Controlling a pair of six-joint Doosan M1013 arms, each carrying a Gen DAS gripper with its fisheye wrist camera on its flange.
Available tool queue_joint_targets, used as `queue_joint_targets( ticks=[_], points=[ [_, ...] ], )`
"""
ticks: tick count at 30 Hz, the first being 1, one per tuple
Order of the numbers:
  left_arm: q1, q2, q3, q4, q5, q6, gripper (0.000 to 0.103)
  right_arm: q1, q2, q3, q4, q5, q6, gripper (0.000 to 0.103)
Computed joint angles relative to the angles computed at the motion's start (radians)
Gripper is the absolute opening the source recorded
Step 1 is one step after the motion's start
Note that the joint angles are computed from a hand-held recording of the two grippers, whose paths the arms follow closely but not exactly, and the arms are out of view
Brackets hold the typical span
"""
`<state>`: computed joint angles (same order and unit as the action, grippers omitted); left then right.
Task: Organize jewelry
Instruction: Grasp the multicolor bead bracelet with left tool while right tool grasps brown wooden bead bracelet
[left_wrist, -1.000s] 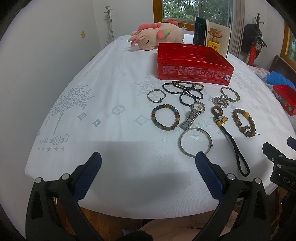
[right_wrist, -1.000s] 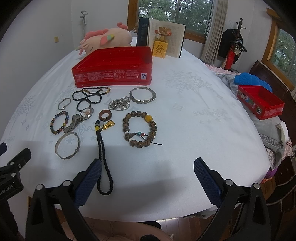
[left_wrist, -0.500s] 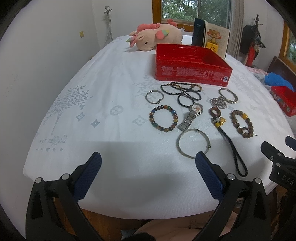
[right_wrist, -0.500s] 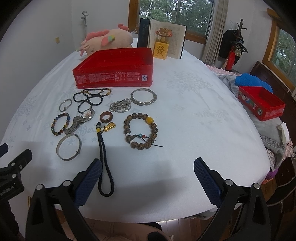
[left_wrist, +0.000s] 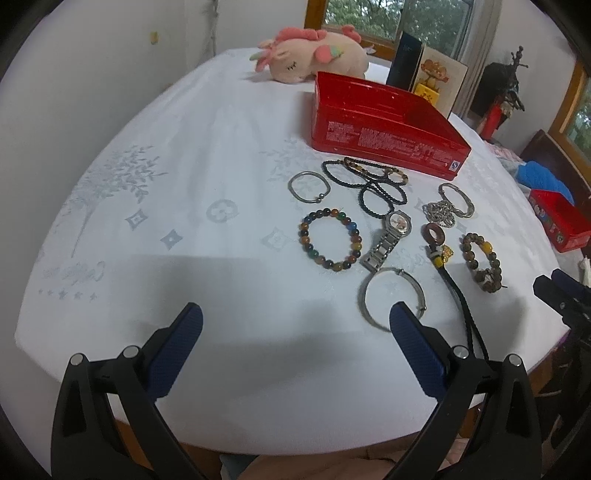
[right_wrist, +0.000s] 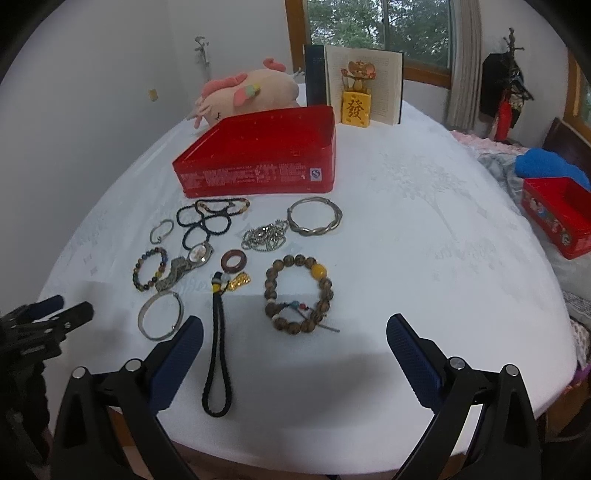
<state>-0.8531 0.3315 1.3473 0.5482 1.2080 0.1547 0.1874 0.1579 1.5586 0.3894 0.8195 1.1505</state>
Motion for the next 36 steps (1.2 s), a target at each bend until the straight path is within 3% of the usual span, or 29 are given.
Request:
queue_joint_targets(
  ticks=[3,7,10,12,15,19,24,33,36],
  points=[
    [0.038,-0.002,0.002,-0.070,-0.061,0.050,0.099,-0.015,0.030,-0.032,0.030,0.048,-0.020,0.099],
    [0.077,0.018,-0.020,-0.124,-0.063,0.104,0.098,-0.023,0.055,-0.059,0.046,0.087,-0.040,0.099],
    [0.113,0.040,-0.040,-0.199,-0.078,0.172,0.089,-0.025,0.072,-0.081,0.049,0.104,-0.051,0.097],
    [0.133,0.054,-0.054,-0.249,-0.066,0.197,0.073,-0.027,0.080,-0.091,0.050,0.109,-0.058,0.096],
    [0.158,0.067,-0.058,-0.310,-0.081,0.230,0.071,-0.032,0.095,-0.109,0.054,0.123,-0.058,0.094],
    [0.162,0.083,-0.077,-0.299,-0.062,0.246,0.068,-0.040,0.119,-0.135,0.060,0.154,-0.050,0.082],
    [0.164,0.098,-0.097,-0.271,-0.019,0.242,0.048,-0.046,0.162,-0.177,0.054,0.211,-0.032,0.065],
    [0.166,0.104,-0.101,-0.218,0.004,0.202,0.012,-0.034,0.203,-0.215,0.040,0.265,-0.072,0.058],
    [0.174,0.092,-0.082,-0.224,-0.021,0.189,0.007,-0.023,0.216,-0.226,0.012,0.274,-0.074,0.055]
  ],
)
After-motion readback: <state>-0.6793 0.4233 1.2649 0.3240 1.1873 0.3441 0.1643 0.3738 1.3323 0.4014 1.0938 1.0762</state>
